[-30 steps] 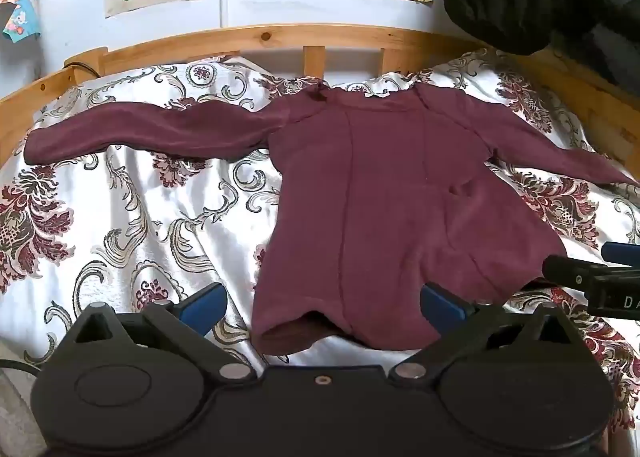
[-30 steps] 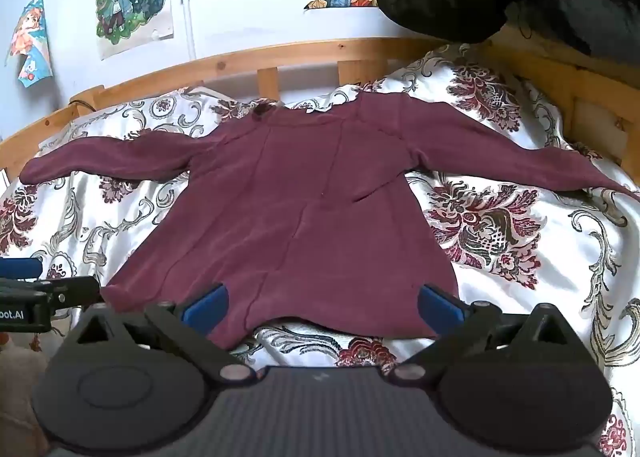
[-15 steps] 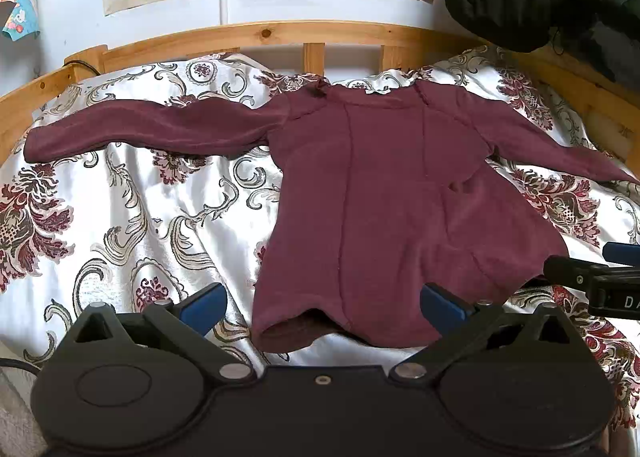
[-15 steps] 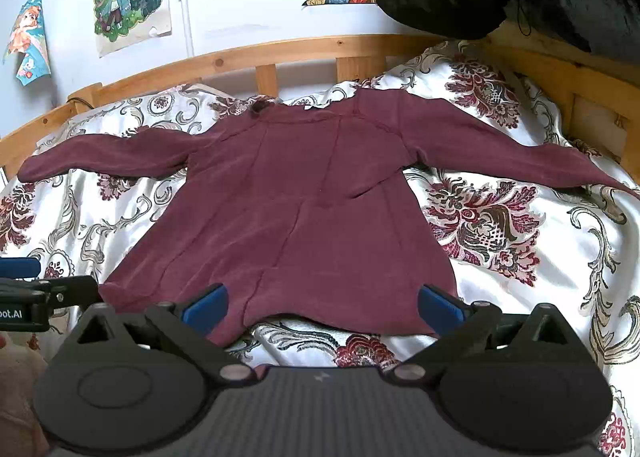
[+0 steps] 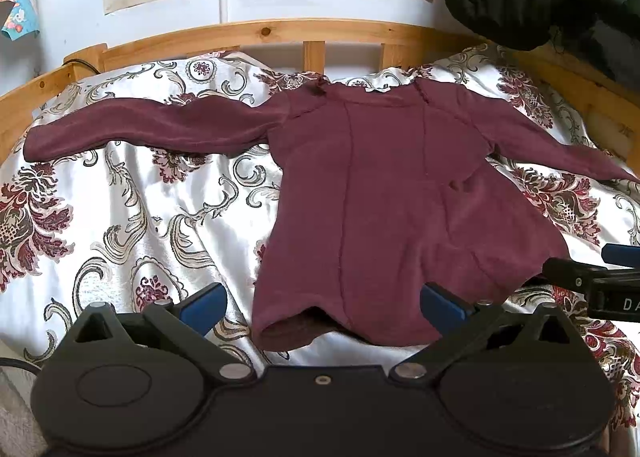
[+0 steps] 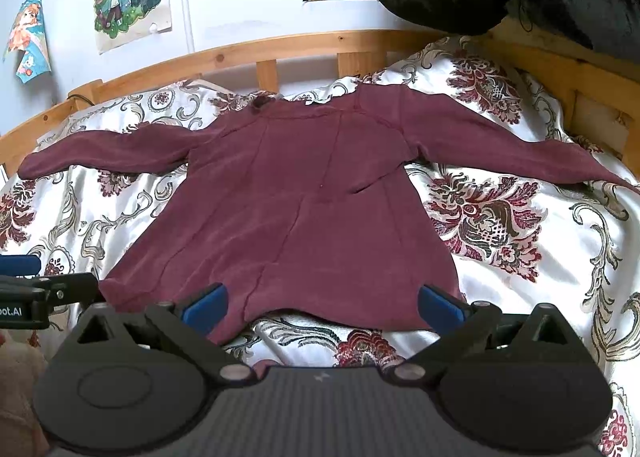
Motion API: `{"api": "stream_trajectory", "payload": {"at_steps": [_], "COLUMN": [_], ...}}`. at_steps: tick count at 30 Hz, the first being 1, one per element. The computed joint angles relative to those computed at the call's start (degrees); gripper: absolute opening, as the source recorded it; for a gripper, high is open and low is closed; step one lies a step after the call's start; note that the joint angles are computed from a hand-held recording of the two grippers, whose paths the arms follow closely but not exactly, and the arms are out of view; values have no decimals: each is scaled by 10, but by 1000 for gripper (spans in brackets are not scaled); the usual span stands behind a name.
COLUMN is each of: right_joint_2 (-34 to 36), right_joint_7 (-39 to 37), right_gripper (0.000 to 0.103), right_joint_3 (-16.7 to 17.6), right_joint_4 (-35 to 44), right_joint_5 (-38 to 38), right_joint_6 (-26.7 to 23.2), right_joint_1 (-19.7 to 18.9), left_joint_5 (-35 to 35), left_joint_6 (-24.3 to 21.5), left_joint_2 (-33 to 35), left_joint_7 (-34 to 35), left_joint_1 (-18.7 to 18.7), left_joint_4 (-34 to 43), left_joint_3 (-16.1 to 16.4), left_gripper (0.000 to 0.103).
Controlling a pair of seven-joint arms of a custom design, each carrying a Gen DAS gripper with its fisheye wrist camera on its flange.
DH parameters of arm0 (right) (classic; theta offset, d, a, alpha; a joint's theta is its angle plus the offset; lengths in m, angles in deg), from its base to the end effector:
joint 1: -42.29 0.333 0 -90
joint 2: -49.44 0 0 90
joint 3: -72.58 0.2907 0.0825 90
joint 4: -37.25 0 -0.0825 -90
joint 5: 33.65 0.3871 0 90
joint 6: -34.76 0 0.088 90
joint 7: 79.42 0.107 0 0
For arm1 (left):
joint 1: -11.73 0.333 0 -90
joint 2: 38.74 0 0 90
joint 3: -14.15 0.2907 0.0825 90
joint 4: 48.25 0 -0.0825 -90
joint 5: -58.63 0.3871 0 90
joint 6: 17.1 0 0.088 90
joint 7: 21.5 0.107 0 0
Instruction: Fold small clothes
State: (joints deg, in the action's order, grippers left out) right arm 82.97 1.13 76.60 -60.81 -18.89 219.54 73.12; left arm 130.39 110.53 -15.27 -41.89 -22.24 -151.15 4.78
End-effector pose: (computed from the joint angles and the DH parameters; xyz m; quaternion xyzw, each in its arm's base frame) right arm 0.6012 0.3783 0.3383 -0.7636 0.4661 -0.1837 0.4073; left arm 0.5017 -0.4223 0.3171 -0.7420 0.5032 -0.2501 0.3656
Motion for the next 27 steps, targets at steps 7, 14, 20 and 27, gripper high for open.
{"api": "stream_trajectory", "payload": {"at_steps": [7, 14, 20, 27], "right_joint_2": [0, 0, -1, -1], "right_joint_7": [1, 2, 2, 3], "right_gripper": [103, 103, 103, 103], "right_joint_3": [-3, -3, -3, -3], "right_joint_4": [2, 0, -1, 0], "right_joint_5": [1, 1, 0, -1], "right_joint_6": [-2, -4, -6, -8], "right_joint_1": [3, 4, 3, 3], "left_joint_5": [0, -2, -2, -3], "left_joint_6": [1, 0, -1, 0], "left_joint_2": [-1, 0, 0, 0], "left_joint_7": [1, 2, 2, 3], "left_joint_1": [0, 0, 0, 0], "left_joint_4": [-1, 1, 2, 1], "left_joint_3": [0, 0, 0, 0], "left_gripper": [102, 102, 102, 102]}}
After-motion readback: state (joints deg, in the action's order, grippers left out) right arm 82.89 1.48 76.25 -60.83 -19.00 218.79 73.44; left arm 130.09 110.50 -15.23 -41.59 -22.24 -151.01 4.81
